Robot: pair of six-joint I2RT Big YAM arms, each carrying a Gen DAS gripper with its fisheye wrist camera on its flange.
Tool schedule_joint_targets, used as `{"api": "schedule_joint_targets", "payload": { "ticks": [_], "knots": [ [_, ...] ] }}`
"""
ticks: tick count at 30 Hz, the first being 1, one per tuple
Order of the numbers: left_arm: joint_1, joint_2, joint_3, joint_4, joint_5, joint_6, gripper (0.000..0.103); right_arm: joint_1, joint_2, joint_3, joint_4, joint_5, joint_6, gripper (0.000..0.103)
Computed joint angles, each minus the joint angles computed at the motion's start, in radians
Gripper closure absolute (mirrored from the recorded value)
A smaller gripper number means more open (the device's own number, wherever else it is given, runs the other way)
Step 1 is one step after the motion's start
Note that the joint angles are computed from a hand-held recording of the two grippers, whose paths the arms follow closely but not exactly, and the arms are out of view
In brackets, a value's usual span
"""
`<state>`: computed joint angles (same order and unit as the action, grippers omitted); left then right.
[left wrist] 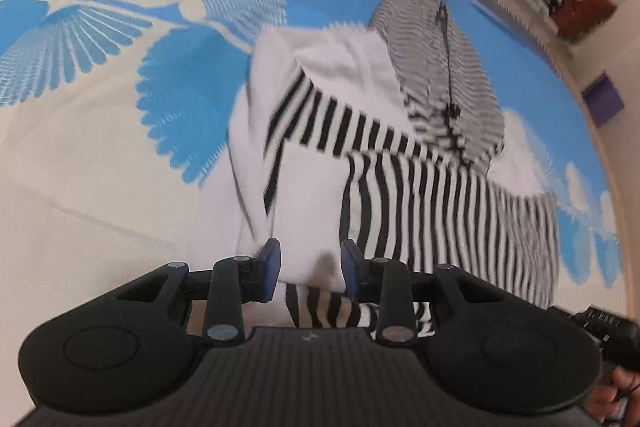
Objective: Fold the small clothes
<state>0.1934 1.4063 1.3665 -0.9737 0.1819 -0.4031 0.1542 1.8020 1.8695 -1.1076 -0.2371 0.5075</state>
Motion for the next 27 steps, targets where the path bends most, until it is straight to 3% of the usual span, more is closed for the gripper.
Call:
{"api": "schedule_joint_targets", "payload": {
  "ticks": [2, 3, 7, 9, 10, 13, 15, 17, 19, 25, 26, 27],
  "knots": [
    [-0.014, 0.024, 0.016, -0.040, -0.018, 0.022, 0.066, -0.010, 0.010, 0.012, -0.019, 0.070, -0.015, 0.073],
    [-0.021, 0.029, 0.024, -0.059, -0.039, 0.035, 0.066, -0.011, 0.010, 0.024, -0.032, 0.083, -0.012, 0.070],
    [-0.049, 0.003, 0.015, -0.013, -0.100, 0.072, 0.066, -0.012, -0.010, 0.028, 0.029, -0.012, -0.006, 0.070],
    [-0.067, 0.026, 0.026, -0.043, -0.133, 0.101, 0.066, 0.002, -0.030, 0.007, 0.058, -0.021, -0.078, 0.060],
    [-0.078, 0.035, 0.027, -0.063, -0.166, 0.115, 0.066, 0.011, -0.023, 0.015, 0.038, -0.010, -0.110, 0.058],
    [-0.112, 0.032, 0.031, -0.083, -0.260, 0.150, 0.066, 0.027, 0.032, 0.082, -0.130, 0.097, -0.161, 0.057],
    [-0.116, 0.003, 0.021, -0.050, -0.254, 0.161, 0.066, 0.043, 0.007, 0.067, -0.114, 0.188, -0.155, 0.058],
    [-0.122, -0.010, 0.026, -0.038, -0.268, 0.176, 0.066, 0.057, -0.037, 0.037, -0.021, 0.176, -0.229, 0.058],
    [-0.126, -0.016, 0.033, -0.036, -0.280, 0.176, 0.066, 0.065, -0.058, 0.025, 0.024, 0.140, -0.270, 0.057],
    [-0.135, -0.022, 0.049, -0.049, -0.276, 0.175, 0.066, 0.066, 0.001, 0.082, -0.108, 0.119, -0.266, 0.058],
    [-0.131, -0.025, 0.050, -0.051, -0.269, 0.173, 0.066, 0.063, 0.010, 0.082, -0.125, 0.132, -0.266, 0.062],
    [-0.129, -0.028, 0.052, -0.050, -0.261, 0.173, 0.066, 0.061, 0.010, 0.071, -0.134, 0.160, -0.257, 0.076]
  ]
}}
